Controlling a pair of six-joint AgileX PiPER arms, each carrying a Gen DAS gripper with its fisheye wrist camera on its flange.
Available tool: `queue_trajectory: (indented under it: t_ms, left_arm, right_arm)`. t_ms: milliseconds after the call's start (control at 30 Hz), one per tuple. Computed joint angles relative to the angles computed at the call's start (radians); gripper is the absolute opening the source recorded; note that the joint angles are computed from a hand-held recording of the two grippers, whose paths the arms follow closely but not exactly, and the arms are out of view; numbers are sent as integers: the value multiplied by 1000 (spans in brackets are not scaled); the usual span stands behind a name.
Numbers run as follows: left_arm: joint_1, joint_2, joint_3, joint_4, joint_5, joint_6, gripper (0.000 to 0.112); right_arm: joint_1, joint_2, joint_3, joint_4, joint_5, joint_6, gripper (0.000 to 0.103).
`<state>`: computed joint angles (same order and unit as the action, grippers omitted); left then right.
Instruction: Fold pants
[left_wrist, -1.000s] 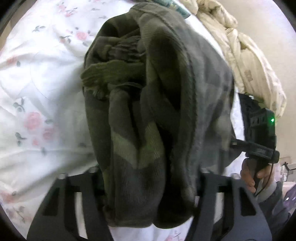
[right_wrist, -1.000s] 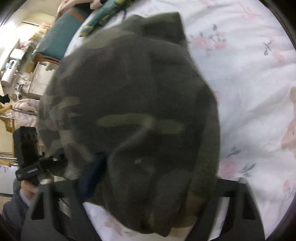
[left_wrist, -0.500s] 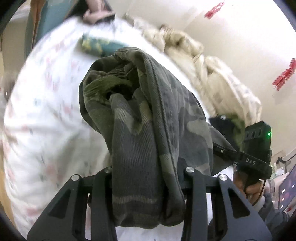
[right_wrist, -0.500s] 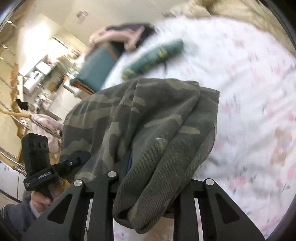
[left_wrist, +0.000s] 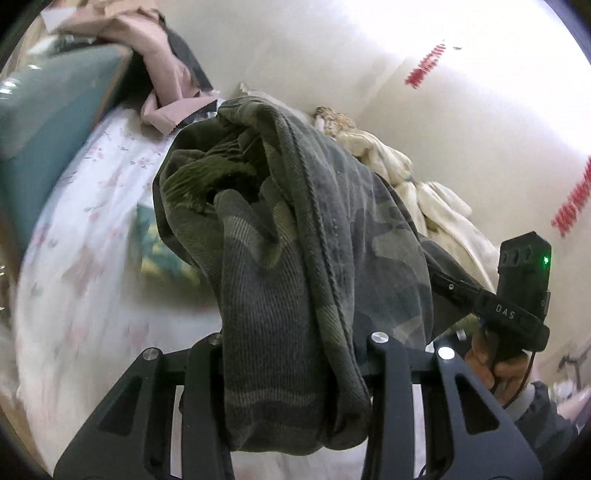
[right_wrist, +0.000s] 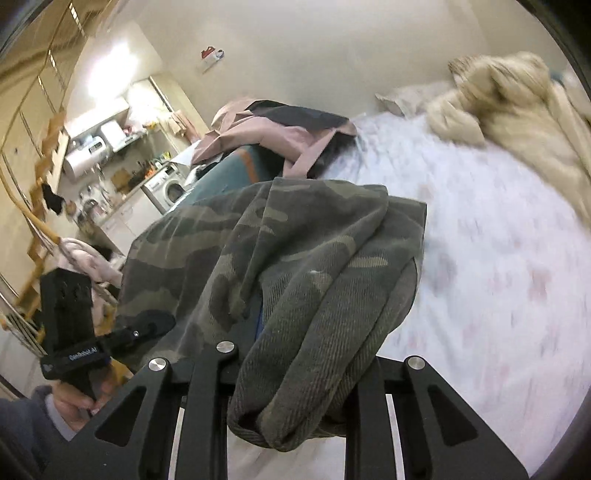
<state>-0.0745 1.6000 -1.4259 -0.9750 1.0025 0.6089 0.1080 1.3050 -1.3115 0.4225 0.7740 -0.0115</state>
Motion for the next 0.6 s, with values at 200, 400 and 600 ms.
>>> queue_trajectory:
  t_ms: [200, 400, 600]
  left_arm:
    - [-62, 342, -262, 105, -100, -4, 39]
    - [-26, 454, -227, 205, -137, -4, 80]
    - [16, 290, -64, 215, -223, 22, 78]
  right_arm:
    - [-45, 256, -84, 5, -87, -108, 22]
    - [-109, 455, -22, 50, -123, -127, 85]
    - [-227, 291, 196, 266, -256, -358, 47]
